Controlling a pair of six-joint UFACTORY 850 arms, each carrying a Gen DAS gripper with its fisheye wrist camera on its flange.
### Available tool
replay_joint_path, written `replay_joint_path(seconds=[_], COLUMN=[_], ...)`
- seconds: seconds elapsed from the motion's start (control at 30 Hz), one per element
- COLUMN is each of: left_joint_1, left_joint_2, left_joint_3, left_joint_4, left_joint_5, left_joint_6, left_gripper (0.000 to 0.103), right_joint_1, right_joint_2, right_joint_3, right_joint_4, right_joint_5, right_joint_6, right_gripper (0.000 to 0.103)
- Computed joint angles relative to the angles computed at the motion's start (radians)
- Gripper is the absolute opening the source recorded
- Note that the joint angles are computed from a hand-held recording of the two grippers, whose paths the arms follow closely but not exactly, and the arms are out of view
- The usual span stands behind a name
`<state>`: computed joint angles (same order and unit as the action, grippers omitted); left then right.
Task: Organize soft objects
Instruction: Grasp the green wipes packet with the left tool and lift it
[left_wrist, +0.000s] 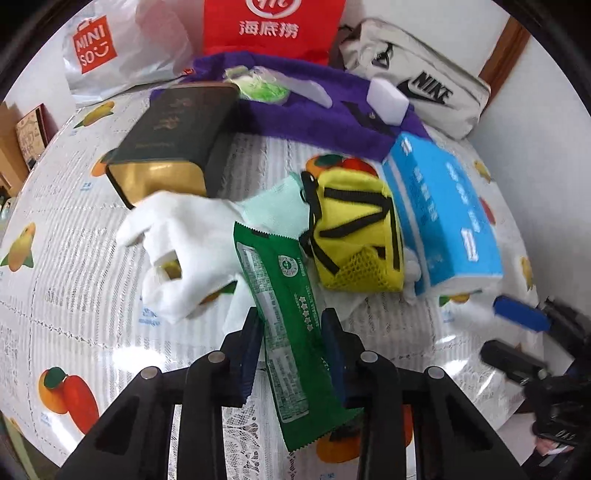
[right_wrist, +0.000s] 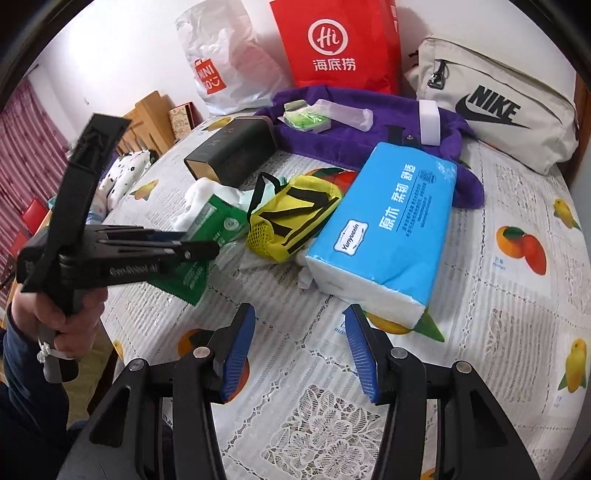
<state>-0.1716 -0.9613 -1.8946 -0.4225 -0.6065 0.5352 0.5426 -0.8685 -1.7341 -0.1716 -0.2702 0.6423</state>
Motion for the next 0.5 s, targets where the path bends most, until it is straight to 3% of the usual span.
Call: replay_joint_path(seconds=[0.1, 0.23, 0.33, 0.4, 0.43, 0.5], left_joint_1=[-0.023, -0.05, -0.077, -0.079, -0.073, -0.065], left_joint_2=[0.001, 0.006, 0.011, 0.012, 0.012, 0.006], left_joint_3=[0.016, 0.032, 0.055, 0.059, 0.055, 0.037], left_joint_4=[0.149, 0.323, 0.505, 0.51, 0.459, 0.419], left_joint_5=[0.044, 0.075, 0.124, 0.136, 0.132, 0.106], left_joint_6=[-0.101, -0.217, -0.355, -0.356, -0.309, -0.287], left_gripper=[0.033, 0.056, 0.06, 0.052, 0.033, 0.029], right_joint_1=[0.0, 0.003, 0.004, 0.006, 0.006, 0.006], right_joint_2=[0.002, 0.006, 0.008, 0.009, 0.01, 0.014], right_joint_3=[-0.001, 0.002, 0.008, 0.01, 0.014, 0.021], right_joint_4=[0.006, 0.005, 0.018, 0.013, 0.016, 0.009], right_joint_5=[-0.006, -0.013, -0.007, -0.008, -0.007, -0.002], right_joint_6=[-0.021, -0.027, -0.032, -0.026, -0.029, -0.019], right_gripper=[0.051, 0.051, 0.051, 0.051, 0.051, 0.051])
